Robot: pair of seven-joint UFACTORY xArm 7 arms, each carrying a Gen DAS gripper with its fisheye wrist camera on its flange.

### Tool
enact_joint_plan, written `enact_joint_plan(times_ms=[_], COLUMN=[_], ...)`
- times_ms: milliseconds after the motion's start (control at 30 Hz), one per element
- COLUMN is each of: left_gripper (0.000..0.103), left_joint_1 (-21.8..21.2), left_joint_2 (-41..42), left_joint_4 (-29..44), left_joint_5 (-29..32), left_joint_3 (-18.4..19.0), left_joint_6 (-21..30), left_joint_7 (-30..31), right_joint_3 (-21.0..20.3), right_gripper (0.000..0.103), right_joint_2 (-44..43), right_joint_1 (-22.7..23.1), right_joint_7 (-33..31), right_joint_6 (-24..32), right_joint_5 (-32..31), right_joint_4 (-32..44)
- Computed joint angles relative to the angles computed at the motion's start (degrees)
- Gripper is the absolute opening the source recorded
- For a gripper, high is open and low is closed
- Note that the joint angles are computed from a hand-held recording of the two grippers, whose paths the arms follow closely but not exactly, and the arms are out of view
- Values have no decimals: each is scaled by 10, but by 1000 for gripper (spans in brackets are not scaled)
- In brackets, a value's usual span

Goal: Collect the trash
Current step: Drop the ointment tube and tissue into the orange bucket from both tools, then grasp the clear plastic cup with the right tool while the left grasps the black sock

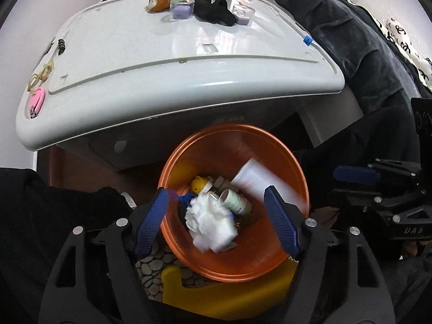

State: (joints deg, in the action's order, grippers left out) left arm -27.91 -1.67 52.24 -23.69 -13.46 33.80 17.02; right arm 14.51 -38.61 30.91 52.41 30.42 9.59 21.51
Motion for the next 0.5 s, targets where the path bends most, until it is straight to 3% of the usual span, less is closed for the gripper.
enact_joint_plan(times_ms=[133,267,400,500], left_gripper=[72,72,72,72], left_joint_1=[2,6,7,10], left_joint_2=[11,35,76,103], left_joint_4=[19,54,103,132], left_joint_5=[-11,-6,22,34], left_joint_3=[1,0,-5,-9], left_joint_6=[7,-10,-26,-31], left_joint_7=[10,11,-20,-38], right_joint_3=[-9,-28,-25,-30], right_gripper=[46,46,46,46], right_joint_2=[-13,25,151,262], right_joint_1=[-45,-133,-250,-293], right_joint_7=[-7,-53,-80,-82], right_joint_6=[4,-10,-46,-53], right_joint_5=[-32,-98,-201,-274], right_joint_4=[16,68,157,234])
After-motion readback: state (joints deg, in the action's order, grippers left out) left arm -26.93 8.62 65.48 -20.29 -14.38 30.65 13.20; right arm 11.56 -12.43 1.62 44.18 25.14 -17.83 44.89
